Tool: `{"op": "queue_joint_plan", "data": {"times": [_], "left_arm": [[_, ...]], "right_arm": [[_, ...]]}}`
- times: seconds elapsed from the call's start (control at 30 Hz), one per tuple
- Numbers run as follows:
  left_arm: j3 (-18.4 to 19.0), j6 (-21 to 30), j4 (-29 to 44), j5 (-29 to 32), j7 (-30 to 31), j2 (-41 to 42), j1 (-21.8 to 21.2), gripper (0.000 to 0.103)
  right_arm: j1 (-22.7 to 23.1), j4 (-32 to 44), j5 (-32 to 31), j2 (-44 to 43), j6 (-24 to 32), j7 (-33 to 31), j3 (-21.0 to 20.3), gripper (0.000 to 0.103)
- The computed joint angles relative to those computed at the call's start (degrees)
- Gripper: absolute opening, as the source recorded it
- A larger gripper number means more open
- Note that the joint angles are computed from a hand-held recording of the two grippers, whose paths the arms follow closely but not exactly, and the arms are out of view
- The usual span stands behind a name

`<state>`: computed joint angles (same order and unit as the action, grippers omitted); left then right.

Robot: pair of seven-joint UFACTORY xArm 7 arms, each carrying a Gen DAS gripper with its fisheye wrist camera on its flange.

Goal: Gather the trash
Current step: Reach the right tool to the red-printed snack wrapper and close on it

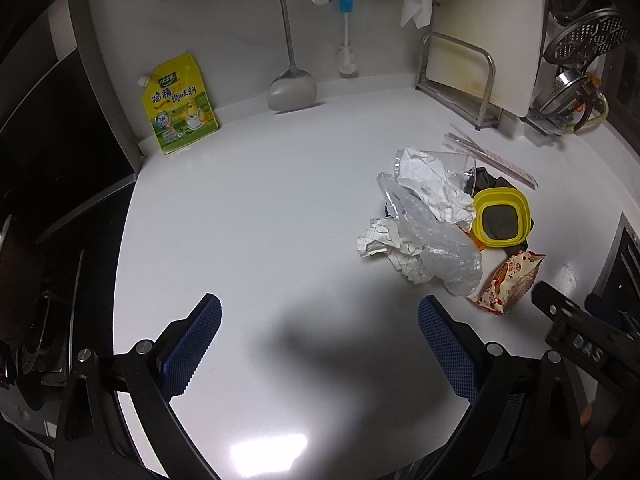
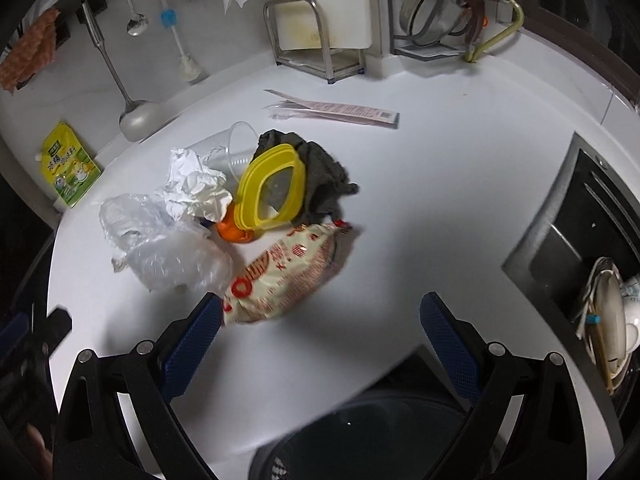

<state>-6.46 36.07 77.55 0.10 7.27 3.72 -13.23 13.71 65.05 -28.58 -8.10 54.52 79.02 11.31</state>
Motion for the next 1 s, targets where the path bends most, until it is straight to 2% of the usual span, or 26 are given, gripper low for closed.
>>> {"op": "queue_joint_plan", "data": {"times": [0.17,0.7,0.9,0.93,0.97,1.0], "left_arm": [[0.2,0.2,-0.1,-0.7,1.1,0.5,0.3,0.097],[0.1,-0.4,-1.9,-1.9,2.5,-0.6,0.6,0.097],[-0.3,-0.1,-2.0,-3.9,3.3,-0.7,0.3,0.097],[-0.3,-0.2,-2.0,-4.3,3.5,-0.8,0.2,0.097],[-0.4,-0.3,-2.1,-4.8,3.7,-0.8,0.1,0.097],[-0.5,-0.4,-2.2,-5.1,3.8,-0.9,0.0,0.097]], "right_arm": [[0.0,2.0,1.4,3.5,-1.7,0.0,-1.2,0.095],[2.2,6.3,2.7,9.6,1.9,-1.2,-3.4,0.094],[2.1,4.4,2.5,8.4,-0.6,-2.8,-3.9,0.093],[2.0,4.0,2.5,8.1,-1.0,-3.2,-3.9,0.091],[1.9,3.6,2.6,7.9,-1.4,-3.8,-3.9,0.084],[1.7,3.1,3.1,7.6,-1.9,-4.6,-3.9,0.071]]}}
